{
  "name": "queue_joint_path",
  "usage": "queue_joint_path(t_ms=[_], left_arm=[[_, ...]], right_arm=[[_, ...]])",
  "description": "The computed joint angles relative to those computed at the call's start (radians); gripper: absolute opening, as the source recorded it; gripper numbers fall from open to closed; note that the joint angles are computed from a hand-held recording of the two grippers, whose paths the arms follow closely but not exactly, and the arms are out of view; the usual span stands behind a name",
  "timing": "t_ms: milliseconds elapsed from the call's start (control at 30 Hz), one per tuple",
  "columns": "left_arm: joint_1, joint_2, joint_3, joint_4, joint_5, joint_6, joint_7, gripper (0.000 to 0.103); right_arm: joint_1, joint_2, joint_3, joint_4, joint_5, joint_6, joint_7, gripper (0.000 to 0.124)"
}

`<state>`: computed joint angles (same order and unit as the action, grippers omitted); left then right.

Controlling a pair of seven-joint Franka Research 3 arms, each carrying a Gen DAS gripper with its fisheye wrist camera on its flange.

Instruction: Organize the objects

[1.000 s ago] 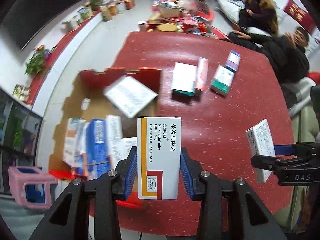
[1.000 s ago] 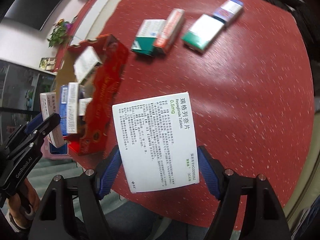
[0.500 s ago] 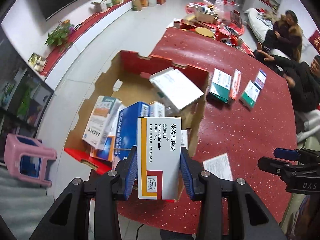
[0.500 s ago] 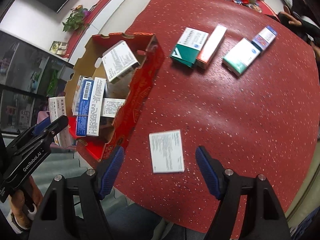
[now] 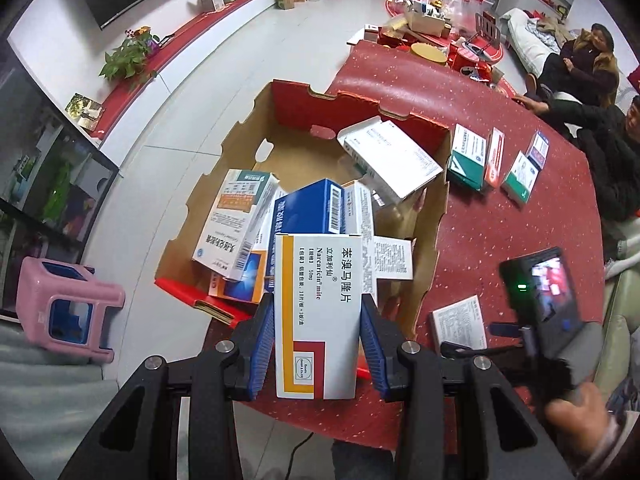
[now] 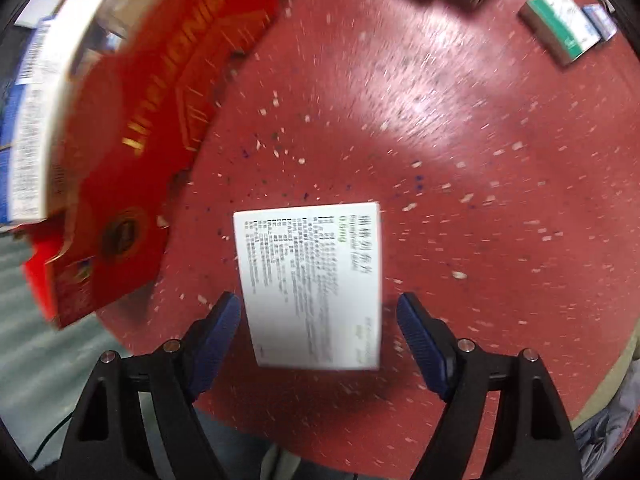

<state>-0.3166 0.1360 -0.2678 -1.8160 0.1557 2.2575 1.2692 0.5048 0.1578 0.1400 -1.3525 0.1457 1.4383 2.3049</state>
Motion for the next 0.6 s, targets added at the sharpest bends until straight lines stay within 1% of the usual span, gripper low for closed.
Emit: queue_joint_path(t_ms=[33, 67, 100, 133, 167, 200, 300, 433, 600], left_arm=[[0.000, 0.001, 0.000, 0.003, 0.003, -0.003, 0.002, 0.043], [0.000, 0.001, 0.001, 0.004, 0.007, -0.007, 0.005, 0.043], [0.000, 0.001, 0.001, 0.004, 0.007, -0.009, 0.007, 0.043], [0.001, 0.002, 0.001, 0.005, 0.005, -0.010, 0.010, 0.043], [0.002, 0.003, 0.001, 0.005, 0.002, -0.008, 0.013, 0.043], [0.003, 0.005, 0.001, 0.005, 0.000, -0.007, 0.014, 0.043], [0.004, 0.016, 0.001, 0.013, -0.011, -0.005, 0.014, 0.043], [0.005, 0.034, -0.001, 0.027, -0.027, 0.009, 0.013, 0.043], [0.006, 0.050, -0.002, 0.040, -0.049, 0.028, 0.002, 0.043]], right_arm=[[0.004, 0.000, 0.001, -0.009, -0.007, 0.016, 0.007, 0.087], [0.011, 0.001, 0.004, -0.009, -0.026, 0.031, 0.007, 0.088], [0.022, 0.025, 0.009, 0.027, -0.059, 0.003, 0.003, 0.085], [0.035, 0.050, 0.011, 0.070, -0.092, -0.037, 0.001, 0.079], [0.049, 0.062, 0.011, 0.096, -0.124, -0.053, -0.008, 0.071], [0.045, 0.051, 0.009, 0.088, -0.095, -0.032, -0.017, 0.071], [0.043, 0.021, -0.002, 0.081, -0.084, -0.025, 0.015, 0.071], [0.010, -0.057, -0.009, 0.032, -0.032, 0.035, 0.058, 0.071], [-0.018, -0.091, -0.004, 0.085, -0.039, 0.033, 0.105, 0.071]])
